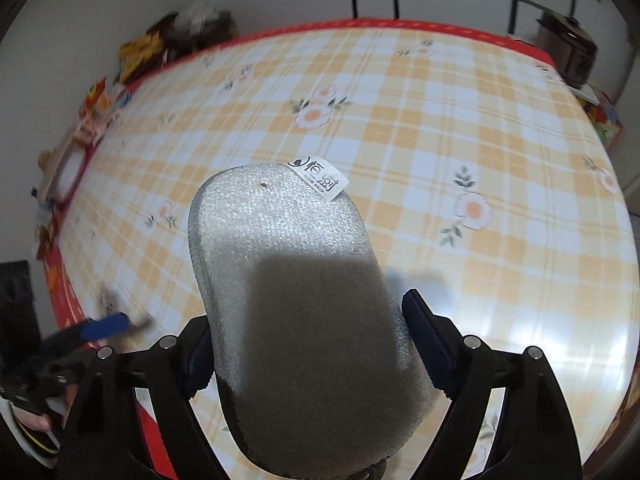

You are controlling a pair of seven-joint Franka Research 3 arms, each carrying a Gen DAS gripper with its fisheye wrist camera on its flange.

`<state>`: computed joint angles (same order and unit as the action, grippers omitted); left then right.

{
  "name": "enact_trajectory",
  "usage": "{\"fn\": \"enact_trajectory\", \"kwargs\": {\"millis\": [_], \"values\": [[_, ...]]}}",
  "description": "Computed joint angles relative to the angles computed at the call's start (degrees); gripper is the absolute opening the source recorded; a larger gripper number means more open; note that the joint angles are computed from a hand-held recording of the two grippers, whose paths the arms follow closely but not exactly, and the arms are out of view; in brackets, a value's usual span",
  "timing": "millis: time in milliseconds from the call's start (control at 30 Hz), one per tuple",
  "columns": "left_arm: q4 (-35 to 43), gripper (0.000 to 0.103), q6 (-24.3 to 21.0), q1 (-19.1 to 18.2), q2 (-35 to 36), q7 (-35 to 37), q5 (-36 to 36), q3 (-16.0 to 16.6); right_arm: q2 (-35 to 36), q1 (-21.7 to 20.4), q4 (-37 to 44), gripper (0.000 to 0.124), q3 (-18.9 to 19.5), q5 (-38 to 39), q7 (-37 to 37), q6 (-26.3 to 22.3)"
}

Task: Collect trash
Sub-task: 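Grasp the printed card with the left tool while the right tool lifts the sponge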

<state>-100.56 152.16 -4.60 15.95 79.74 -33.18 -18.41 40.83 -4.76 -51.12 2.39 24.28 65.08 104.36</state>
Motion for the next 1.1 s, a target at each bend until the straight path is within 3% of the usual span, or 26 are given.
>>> {"fn": "enact_trajectory", "kwargs": {"millis": [133, 200, 267, 500, 667, 867, 1000, 1067, 1100], "values": [[3.58, 0.074, -1.37, -0.24, 3.65, -1.87, -1.98, -1.2, -8.26, -1.24, -12.64, 0.082, -0.89, 2.15, -1.96, 7.94], [5.22, 0.073, -0.98, 1.02, 5.8, -1.06, -7.33, -3.64, -10.99, -1.89, -16.73, 0.082, -1.37, 3.5, -2.49, 10.03], [6.73, 0.073, -0.86, 1.26, 7.5, -1.04, -10.15, -4.79, -12.07, -2.47, -18.2, 0.082, -1.89, 4.38, -2.58, 10.36], [9.87, 0.062, 0.61, -0.76, 11.87, -9.76, -8.61, -4.59, -14.13, -4.17, -20.18, 0.082, -3.3, 5.28, -3.28, 11.72], [10.47, 0.061, 5.38, -0.32, 14.03, -13.44, -9.04, -6.36, -16.0, -5.24, -22.21, 0.082, -4.05, 5.69, -4.01, 12.47], [11.26, 0.052, 11.14, -0.08, 16.11, -18.56, -6.01, -7.69, -18.14, -6.15, -24.66, 0.082, -5.2, 5.62, -3.65, 13.64], [11.47, 0.043, 13.89, 1.36, 17.53, -20.24, -4.21, -9.78, -19.77, -6.78, -26.67, 0.082, -5.84, 5.75, -3.16, 14.32], [11.48, 0.033, 14.34, 1.58, 17.99, -21.88, -2.92, -10.05, -20.62, -6.95, -27.66, 0.082, -5.98, 5.86, -3.62, 14.66], [11.58, 0.023, 14.07, 1.49, 18.15, -22.91, -1.92, -9.83, -21.27, -7.15, -28.34, 0.082, -6.03, 6.29, -3.87, 14.85]]}}
